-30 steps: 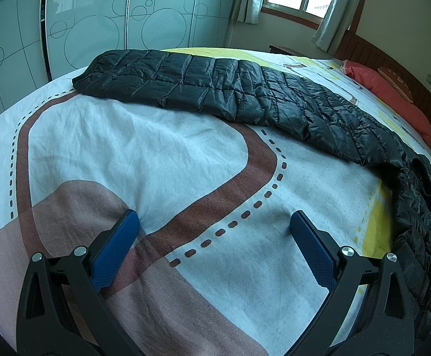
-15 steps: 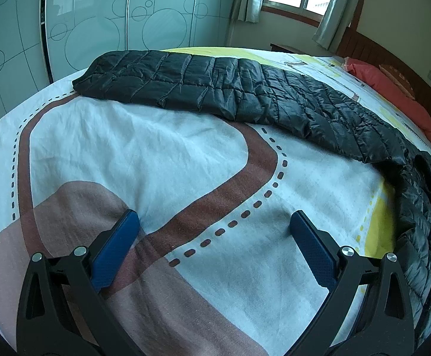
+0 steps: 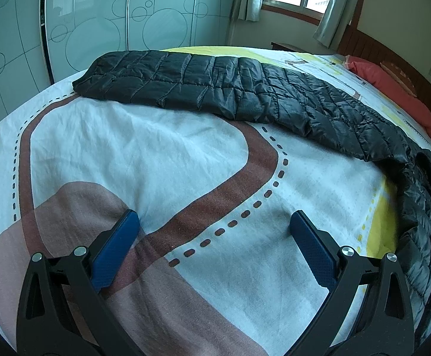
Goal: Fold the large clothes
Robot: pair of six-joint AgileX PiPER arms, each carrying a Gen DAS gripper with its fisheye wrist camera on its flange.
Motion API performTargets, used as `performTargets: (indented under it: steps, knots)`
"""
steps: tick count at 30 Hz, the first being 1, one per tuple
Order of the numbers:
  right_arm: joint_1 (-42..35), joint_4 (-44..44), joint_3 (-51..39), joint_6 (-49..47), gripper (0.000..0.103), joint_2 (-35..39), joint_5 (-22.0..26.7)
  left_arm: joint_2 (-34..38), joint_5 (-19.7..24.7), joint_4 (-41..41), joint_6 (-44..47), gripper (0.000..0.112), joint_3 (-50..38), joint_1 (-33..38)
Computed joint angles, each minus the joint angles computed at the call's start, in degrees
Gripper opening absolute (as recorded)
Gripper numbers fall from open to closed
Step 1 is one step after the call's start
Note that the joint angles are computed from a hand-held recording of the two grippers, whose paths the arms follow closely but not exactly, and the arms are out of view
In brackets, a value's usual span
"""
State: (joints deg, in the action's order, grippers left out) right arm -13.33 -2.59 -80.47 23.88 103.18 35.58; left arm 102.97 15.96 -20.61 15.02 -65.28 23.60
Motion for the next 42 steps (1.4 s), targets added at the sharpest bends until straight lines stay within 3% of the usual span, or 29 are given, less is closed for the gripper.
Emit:
performTargets:
  steps: [4,8,15,17,19,21,22,23,27,33,42]
  knots:
    - [0.09,0.05,-3.85,0.81,0.024,0.11,3.50,-0.11,-0.05,0.30,-0.35,0.101,0.12,-0.11]
    - [2.91,-9.16,-6.96,7.94,0.025,-0.14,3.20,-0.03,-0.09,0.15,-0.12,0.101,0.08,-0.03]
    - [3.39,-8.51,-15.88,5.46,0.027,11.34,5.99,-0.12,-0.17,0.55,-0.54,0.101,0.19,-0.15]
    - [4.79,-11.27,-17.91,8.22,0.027,11.10,9.25,-0.07,-0.14,-0.22,0.29,0.101,0.17,0.04]
    - [6.60,-12.76,-14.73,10.37,0.027,7.73,8.49,-0.10,-0.17,0.24,-0.26,0.101,0.18,-0.12]
    - [9.12,-14.58,-9.36,12.52,0.042,3.21,6.01,-0.02,-0.17,0.04,0.07,0.101,0.13,0.02]
    - [11.22,-17.31,-6.18,15.74,0.066,0.72,4.73,-0.12,-0.17,0.11,-0.15,0.101,0.22,-0.11]
    - [13.02,-19.51,-3.40,18.24,0.071,-1.30,3.27,-0.06,-0.17,-0.14,0.15,0.101,0.16,-0.03]
    - [18.12,-22.83,-0.72,23.53,0.071,-2.90,3.72,-0.01,-0.17,0.02,0.05,0.101,0.13,-0.02]
    - [22.17,-27.05,-2.99,28.57,0.071,2.08,7.52,-0.15,-0.21,0.10,-0.18,0.101,0.27,-0.14]
    - [23.15,-30.98,-0.14,33.02,0.072,1.70,6.20,-0.12,-0.14,0.33,-0.39,0.101,0.25,-0.16]
